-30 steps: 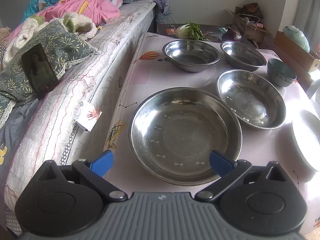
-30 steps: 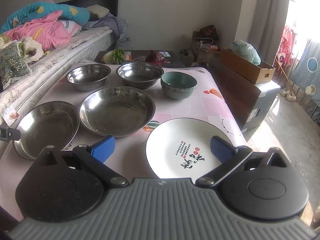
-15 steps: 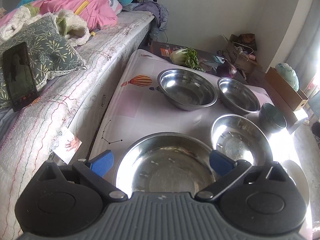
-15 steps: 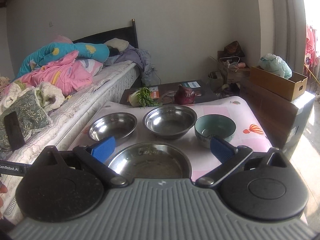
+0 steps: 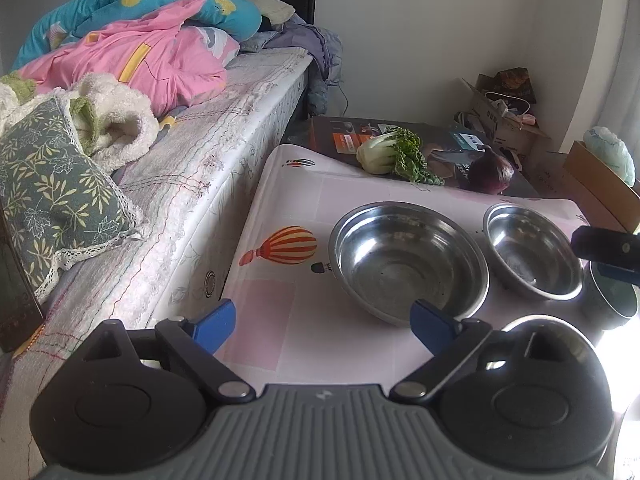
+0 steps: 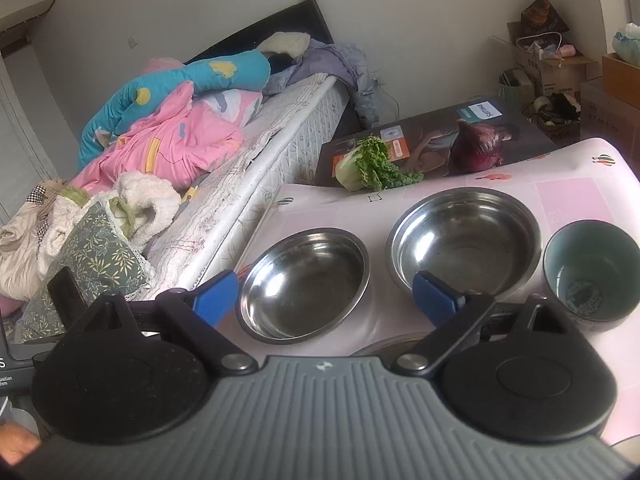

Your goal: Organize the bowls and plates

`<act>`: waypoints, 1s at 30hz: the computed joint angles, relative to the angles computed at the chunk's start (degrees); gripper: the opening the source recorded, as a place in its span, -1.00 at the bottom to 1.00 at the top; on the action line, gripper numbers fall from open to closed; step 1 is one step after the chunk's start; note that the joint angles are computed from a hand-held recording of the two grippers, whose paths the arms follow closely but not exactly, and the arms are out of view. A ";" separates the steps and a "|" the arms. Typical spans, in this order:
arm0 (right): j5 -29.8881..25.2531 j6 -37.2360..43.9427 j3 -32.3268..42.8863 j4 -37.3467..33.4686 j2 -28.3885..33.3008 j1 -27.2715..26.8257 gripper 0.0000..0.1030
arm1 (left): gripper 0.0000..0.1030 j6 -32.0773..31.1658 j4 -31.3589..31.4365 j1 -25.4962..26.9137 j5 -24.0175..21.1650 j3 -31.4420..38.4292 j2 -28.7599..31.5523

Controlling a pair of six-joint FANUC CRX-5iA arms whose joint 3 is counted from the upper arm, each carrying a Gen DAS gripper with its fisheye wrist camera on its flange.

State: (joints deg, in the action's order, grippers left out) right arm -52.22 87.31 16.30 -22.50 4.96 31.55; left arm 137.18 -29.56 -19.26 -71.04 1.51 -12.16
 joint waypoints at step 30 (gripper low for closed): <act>-11.85 0.85 12.68 0.25 14.64 2.34 -0.64 | -0.67 -10.57 19.00 13.21 1.94 0.08 9.04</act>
